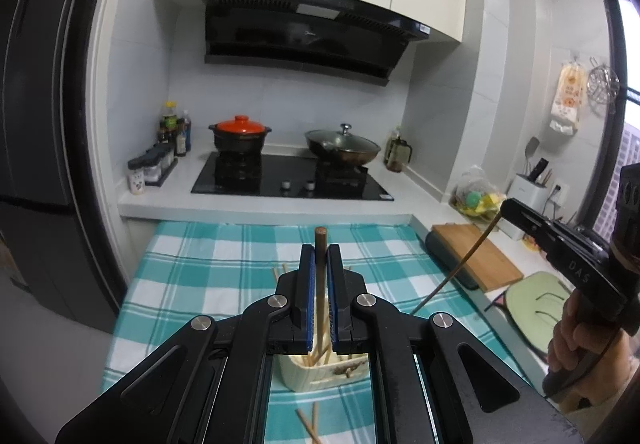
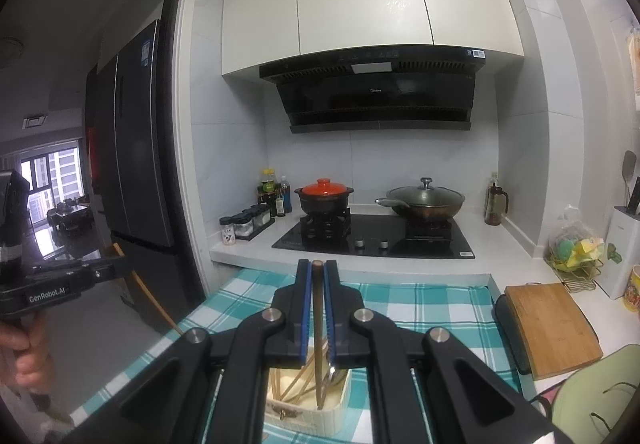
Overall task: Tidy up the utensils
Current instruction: 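Carry both held chopsticks over the cream box and lower them in, then open both tools to release the chopsticks into the box, then withdraw both open tools and move them over the crossed chopsticks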
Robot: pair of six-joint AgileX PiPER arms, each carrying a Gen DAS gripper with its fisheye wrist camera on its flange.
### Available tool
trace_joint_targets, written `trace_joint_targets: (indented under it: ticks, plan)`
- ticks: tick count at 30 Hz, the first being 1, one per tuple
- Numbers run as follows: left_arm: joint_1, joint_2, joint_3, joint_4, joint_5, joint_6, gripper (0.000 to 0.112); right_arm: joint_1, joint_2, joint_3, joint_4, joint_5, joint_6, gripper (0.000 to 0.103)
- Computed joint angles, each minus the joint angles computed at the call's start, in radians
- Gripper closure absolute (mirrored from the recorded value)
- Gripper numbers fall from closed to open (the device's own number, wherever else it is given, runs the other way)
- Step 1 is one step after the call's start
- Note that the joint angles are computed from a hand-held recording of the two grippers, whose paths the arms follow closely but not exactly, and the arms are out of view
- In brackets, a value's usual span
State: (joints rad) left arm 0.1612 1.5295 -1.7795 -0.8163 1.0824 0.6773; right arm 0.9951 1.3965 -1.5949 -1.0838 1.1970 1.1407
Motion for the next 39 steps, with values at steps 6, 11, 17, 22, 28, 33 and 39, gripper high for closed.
trace_joint_targets:
  ticks: [6, 11, 17, 22, 28, 33, 39]
  plan:
    - [-0.135, 0.132, -0.063, 0.154, -0.056, -0.1, 0.109, -0.234, 0.077, -0.001, 0.216, -0.242, -0.104, 0.097]
    - [-0.213, 0.263, -0.152, 0.278, -0.026, -0.189, 0.109, -0.414, 0.209, -0.061, 0.573, -0.307, -0.328, 0.097]
    - [-0.273, 0.37, -0.208, 0.374, -0.014, -0.287, 0.108, -0.525, 0.316, -0.066, 0.785, -0.364, -0.431, 0.096]
    - [-0.264, 0.335, -0.156, 0.371, -0.054, -0.277, 0.063, -0.518, 0.344, -0.061, 0.733, -0.385, -0.378, 0.062]
    - [-0.186, 0.138, 0.112, 0.376, -0.093, -0.1, 0.04, -0.472, 0.228, 0.021, 0.635, -0.385, -0.313, 0.058]
    - [-0.063, -0.136, 0.516, 0.423, -0.11, 0.21, 0.04, -0.348, 0.031, 0.241, 0.537, -0.299, -0.24, 0.055]
    - [0.335, -0.356, 0.82, 0.211, 0.089, 0.6, 0.029, -0.039, -0.123, 0.541, 0.422, -0.021, -0.053, 0.055]
